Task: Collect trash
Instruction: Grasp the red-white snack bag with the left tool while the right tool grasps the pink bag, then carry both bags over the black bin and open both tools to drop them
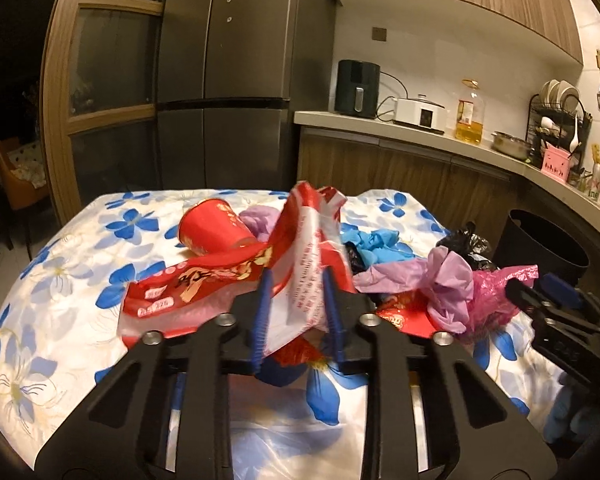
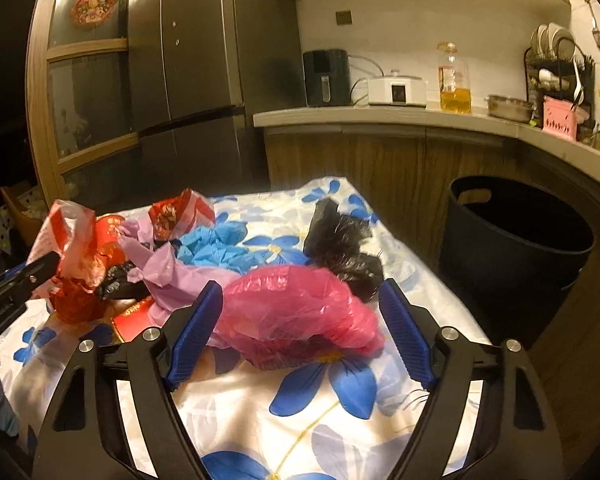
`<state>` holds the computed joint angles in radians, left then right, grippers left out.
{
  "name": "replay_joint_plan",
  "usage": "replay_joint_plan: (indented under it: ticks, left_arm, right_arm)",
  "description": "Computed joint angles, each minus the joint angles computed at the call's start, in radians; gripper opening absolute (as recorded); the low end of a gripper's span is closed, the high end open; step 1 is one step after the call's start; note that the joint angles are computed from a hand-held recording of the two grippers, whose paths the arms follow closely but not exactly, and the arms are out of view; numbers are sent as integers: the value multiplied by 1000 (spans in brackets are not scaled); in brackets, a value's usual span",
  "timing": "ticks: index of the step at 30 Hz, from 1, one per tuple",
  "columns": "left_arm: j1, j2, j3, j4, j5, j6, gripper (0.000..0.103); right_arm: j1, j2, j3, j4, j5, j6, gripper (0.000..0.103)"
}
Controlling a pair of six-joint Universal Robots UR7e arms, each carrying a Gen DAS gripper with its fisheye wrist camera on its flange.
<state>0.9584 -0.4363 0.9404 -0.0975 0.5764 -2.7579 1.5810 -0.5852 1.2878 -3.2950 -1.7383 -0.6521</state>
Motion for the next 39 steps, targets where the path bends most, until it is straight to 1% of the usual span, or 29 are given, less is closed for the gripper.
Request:
replay_joint_plan:
  ticks: [2,3,5,6,8,9,11,12,13,17,20,25,28,35,39]
  left_arm:
    - [0,-4,6,7,4,-17,16]
    - [0,-7,11,6,4,-24,13]
    - [-3,-19,31,-5,-1,-37,8]
    - [-5,-30,48,-21,-4,-40,6]
    - [-9,-50,75,-34,-2,-52,5]
    - [-13,-59,89,-44,-2,-57,4]
    - [-20,-84,125,-68,-2,-69,4]
    - [-24,-96,143,-85,-4,-70,4]
    - [-28,-111,164,-103,-5,-73,4]
    - [-44,-166,237,-160,5,-87,3]
    - [-56,-195,272,-184,13,-93,3]
    - [-82,-216,311,-253,-4,-37,3]
    - [-95,-211,311,-268,5,-13,3]
    - [-113,-162,242,-201,64,-20,3]
    - [-117,-108,160,-130,130,-19,3]
  right_arm:
    - [-3,6,-13,26,0,9,66]
    - [-4,10,-19,33,-2,9,63]
    - [-4,15,-23,41,-7,4,52]
    - [-5,14,-21,44,-7,1,50]
    - [-7,12,-18,51,-2,-5,41]
    - [-7,11,-16,51,0,-8,39]
    - [-8,4,-6,50,8,-14,28]
    - [-8,1,-3,51,12,-16,25]
    - [-7,-2,3,47,15,-19,19]
    - [-9,-35,45,24,42,-33,11]
    - [-12,-70,84,9,68,-32,9]
    - [-16,-116,130,-10,109,-27,8]
    - [-21,-137,150,-22,129,-23,7]
    - [-31,-181,177,-40,154,-9,7]
    - [-40,-201,182,-47,168,1,7]
